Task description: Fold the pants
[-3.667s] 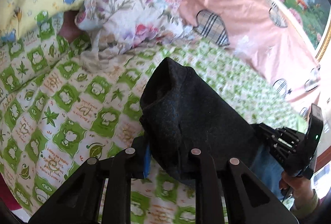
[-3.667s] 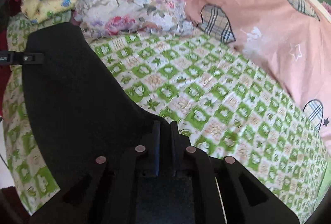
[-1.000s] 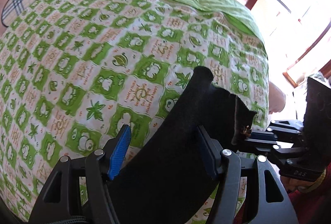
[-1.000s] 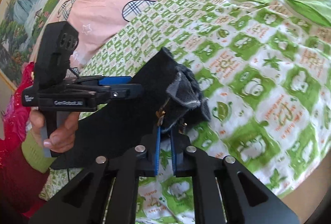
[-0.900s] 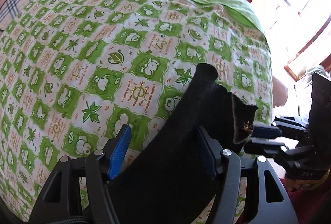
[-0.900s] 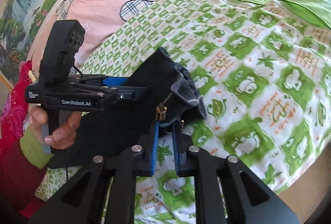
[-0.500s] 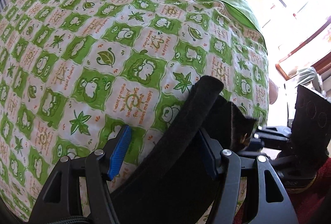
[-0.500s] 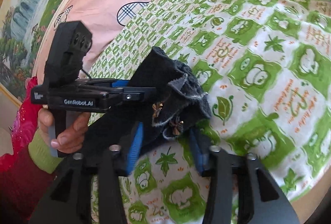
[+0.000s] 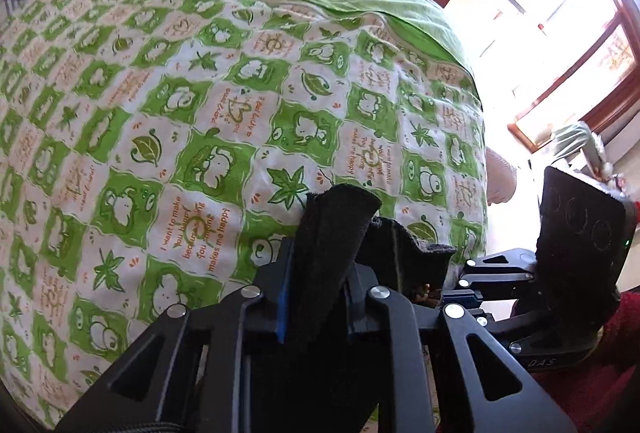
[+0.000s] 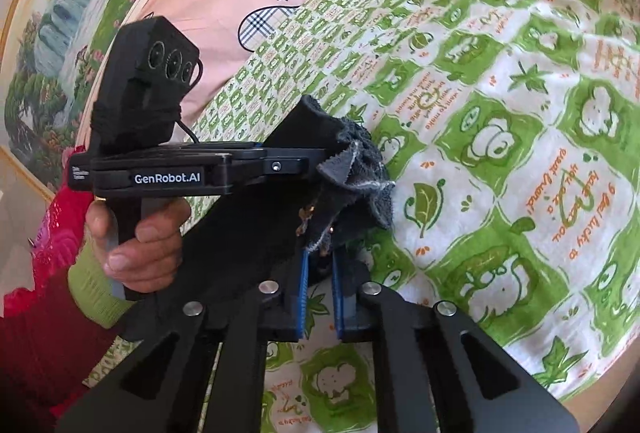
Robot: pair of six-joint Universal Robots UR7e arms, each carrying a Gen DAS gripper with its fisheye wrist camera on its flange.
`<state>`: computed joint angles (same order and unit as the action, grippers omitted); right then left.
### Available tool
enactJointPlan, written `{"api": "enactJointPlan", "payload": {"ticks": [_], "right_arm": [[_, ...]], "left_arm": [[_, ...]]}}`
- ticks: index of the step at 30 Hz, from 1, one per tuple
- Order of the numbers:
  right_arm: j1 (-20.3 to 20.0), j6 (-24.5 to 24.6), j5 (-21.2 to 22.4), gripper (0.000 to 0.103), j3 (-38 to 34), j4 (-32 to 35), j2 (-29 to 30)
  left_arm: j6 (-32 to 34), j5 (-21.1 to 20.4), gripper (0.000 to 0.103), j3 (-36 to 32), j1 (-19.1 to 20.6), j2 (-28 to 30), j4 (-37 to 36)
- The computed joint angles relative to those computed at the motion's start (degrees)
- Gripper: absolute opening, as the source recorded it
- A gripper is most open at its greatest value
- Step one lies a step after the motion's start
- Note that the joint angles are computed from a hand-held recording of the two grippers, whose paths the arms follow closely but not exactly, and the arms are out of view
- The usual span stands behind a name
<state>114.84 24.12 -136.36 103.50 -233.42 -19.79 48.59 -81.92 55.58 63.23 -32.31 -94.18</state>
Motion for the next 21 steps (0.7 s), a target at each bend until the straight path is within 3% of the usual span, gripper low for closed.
{"api": "enactJointPlan", "payload": {"ticks": [8, 14, 21], "right_arm": [[2.0, -9.0, 1.0, 0.011, -2.5, -1.4, -0.2], [2.1, -16.5, 9.8, 0.011, -6.2, 0.3, -0.5], [1.2, -20.8, 17.5, 0.011, -15.0, 12.2, 1.3]], "left_arm": [[1.1, -5.9, 0.016, -1.3, 1.2, -3.4, 0.6], [0.8, -9.3, 0.012, -5.0, 2.9, -5.8, 1.3], [-2.1, -10.1, 0.007, -9.0, 6.7, -7.7, 0.3]]}}
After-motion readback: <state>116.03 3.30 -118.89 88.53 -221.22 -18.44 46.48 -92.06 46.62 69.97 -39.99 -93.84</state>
